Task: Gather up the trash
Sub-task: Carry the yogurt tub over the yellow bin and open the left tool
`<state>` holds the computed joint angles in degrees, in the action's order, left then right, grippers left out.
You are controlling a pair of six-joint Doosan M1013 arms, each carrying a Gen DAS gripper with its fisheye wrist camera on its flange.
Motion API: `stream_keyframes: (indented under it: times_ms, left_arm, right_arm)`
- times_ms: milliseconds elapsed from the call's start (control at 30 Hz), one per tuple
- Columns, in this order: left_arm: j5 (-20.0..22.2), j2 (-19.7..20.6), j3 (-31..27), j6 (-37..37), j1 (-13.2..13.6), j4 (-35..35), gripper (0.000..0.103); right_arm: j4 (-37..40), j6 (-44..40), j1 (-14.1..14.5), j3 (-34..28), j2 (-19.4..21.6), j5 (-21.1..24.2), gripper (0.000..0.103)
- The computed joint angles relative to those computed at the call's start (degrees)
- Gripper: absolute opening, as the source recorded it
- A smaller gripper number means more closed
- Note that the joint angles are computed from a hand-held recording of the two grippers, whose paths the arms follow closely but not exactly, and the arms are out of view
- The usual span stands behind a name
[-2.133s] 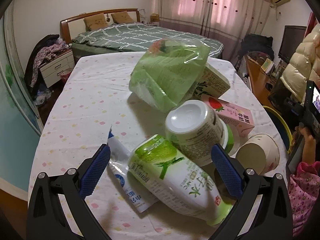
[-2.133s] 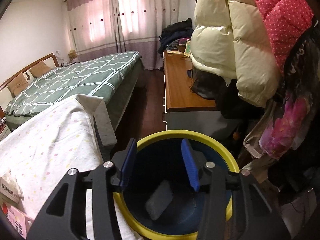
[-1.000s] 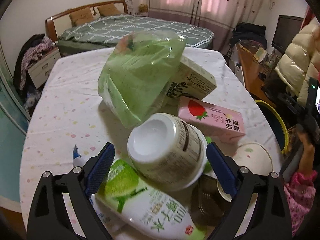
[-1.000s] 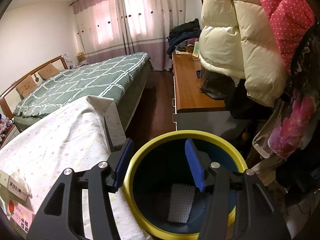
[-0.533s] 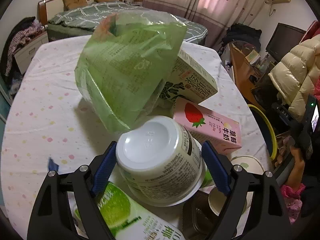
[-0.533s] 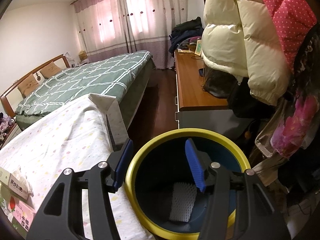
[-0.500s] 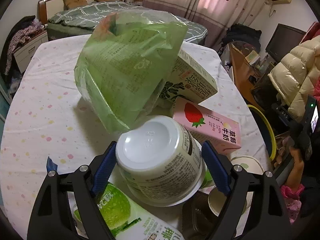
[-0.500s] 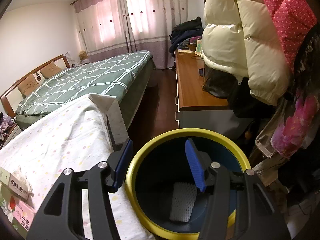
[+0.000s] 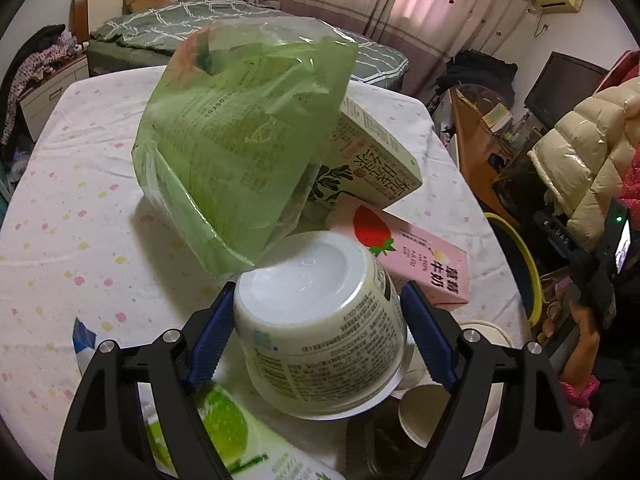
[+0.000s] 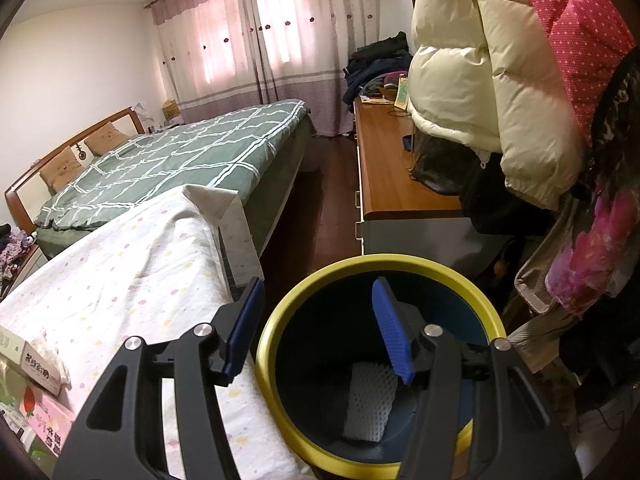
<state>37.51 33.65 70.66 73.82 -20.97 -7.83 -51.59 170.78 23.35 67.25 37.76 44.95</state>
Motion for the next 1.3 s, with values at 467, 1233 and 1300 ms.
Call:
stream_keyframes:
  times_ms: [467,1233,1300]
  left_arm:
    - [-6.41,-5.63,3.82,1.42,-1.86,2.81,0.08]
    - [14.5,14.14,-28.66,11.94,-14.68,4.14,0.081]
    - [17.77,17.16,-33.51,11.38,-15.36,5.16,0.081]
  right_arm:
    - [-2.55,1.22,0.49,2.43,-2.06,-2.75,0.054]
    - [-8.11,7.18,-3.38,19.48,-11.99,0.22,0.057]
    - [-8.43,8.04,-3.76,20.68,-12.7,0.09,0.057]
